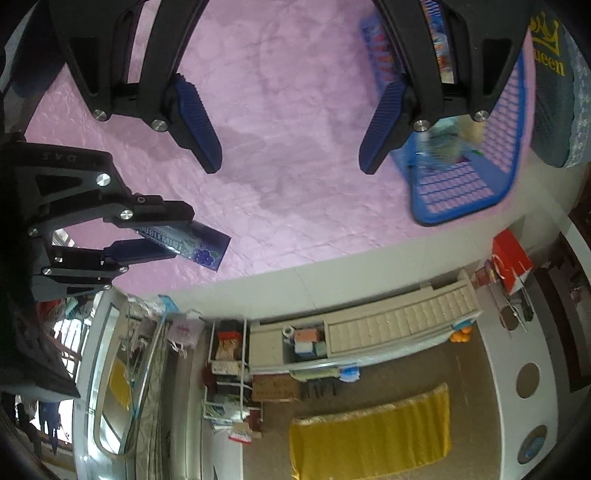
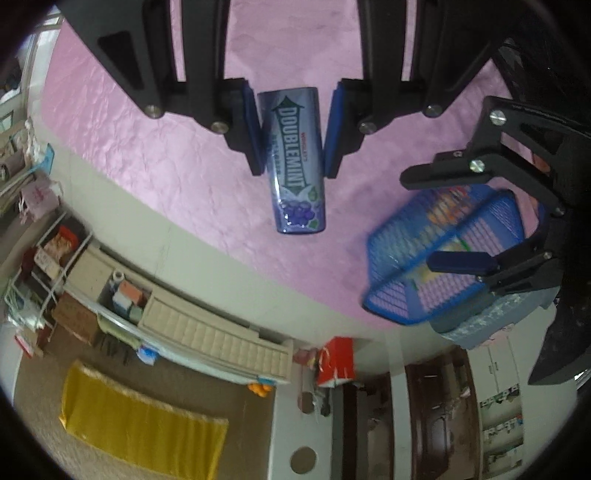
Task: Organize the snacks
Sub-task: 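Carry the gum tube over the basket and open the right tool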
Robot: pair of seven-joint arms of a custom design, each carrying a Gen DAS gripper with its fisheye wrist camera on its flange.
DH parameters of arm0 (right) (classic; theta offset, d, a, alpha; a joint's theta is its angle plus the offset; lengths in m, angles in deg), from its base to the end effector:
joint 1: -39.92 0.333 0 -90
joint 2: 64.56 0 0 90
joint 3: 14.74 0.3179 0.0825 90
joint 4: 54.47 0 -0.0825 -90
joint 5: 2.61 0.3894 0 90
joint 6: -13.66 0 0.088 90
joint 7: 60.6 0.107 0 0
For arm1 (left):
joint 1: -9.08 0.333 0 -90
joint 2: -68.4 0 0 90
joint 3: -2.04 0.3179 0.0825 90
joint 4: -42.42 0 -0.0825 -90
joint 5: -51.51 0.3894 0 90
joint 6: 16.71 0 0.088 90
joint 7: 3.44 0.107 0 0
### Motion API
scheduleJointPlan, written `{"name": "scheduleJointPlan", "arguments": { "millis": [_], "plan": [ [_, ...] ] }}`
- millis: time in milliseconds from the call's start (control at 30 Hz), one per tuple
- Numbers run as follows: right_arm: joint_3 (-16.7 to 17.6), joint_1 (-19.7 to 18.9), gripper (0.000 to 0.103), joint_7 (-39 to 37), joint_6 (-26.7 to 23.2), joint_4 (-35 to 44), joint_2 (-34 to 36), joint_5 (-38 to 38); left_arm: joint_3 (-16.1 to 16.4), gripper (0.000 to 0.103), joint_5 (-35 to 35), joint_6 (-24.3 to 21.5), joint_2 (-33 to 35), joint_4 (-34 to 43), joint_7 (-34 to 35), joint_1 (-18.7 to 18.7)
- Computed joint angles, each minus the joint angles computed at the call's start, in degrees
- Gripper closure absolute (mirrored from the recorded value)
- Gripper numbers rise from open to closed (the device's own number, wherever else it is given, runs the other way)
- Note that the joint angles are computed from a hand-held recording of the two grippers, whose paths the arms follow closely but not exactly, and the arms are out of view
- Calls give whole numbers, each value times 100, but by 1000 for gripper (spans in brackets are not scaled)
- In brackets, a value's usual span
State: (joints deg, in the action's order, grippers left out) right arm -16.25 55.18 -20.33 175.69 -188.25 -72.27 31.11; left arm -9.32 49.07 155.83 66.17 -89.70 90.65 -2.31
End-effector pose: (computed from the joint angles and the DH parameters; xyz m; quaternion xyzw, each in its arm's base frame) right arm 0.5230 0.0987 0.4546 -0.8318 0.4377 -0.1847 0.2871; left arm 0.5164 -0.2140 0.4479 -0.5026 0.7845 -0.2990 0.2064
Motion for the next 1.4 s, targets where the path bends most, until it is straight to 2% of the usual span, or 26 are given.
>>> {"name": "scheduleJointPlan", "arguments": {
  "millis": [200, 367, 467, 600, 767, 900, 1000, 1100, 1267, 1400],
  "plan": [
    [286, 177, 67, 567, 149, 148, -29, -493, 318, 28, -223, 38, -535, -441, 357, 143],
    [409, 423, 67, 773, 109, 471, 198, -583, 542, 28, -322, -20, -788, -670, 631, 344],
    [529, 520, 67, 838, 26, 746, 433, -636, 704, 28, -386, -26, -905, -785, 771, 462],
    [725, 598, 67, 1072, -91, 1158, 852, -857, 1055, 28, -832, -41, -937, -845, 1167, 482],
    [944, 668, 67, 1390, -211, 1608, 1323, -1164, 1197, 28, -1053, -60, -1004, -961, 1429, 723],
    [1066, 731, 67, 1620, -352, 1978, 1711, -1443, 1452, 28, -1532, -123, -942, -935, 1785, 744],
    [1085, 816, 67, 1955, -414, 2181, 1970, -1813, 1458, 28, -1773, -117, -804, -889, 1911, 857],
    [1073, 887, 67, 2268, -513, 2439, 2258, -2147, 1556, 28, -2303, -252, -616, -759, 2311, 857],
    [1041, 896, 67, 2692, -704, 2810, 2645, -2526, 1324, 28, -2382, -201, -452, -724, 2576, 1089],
    [887, 1017, 67, 2980, -854, 3113, 2987, -3083, 1178, 28, -2418, -307, -196, -533, 2681, 1224]
  ]
}}
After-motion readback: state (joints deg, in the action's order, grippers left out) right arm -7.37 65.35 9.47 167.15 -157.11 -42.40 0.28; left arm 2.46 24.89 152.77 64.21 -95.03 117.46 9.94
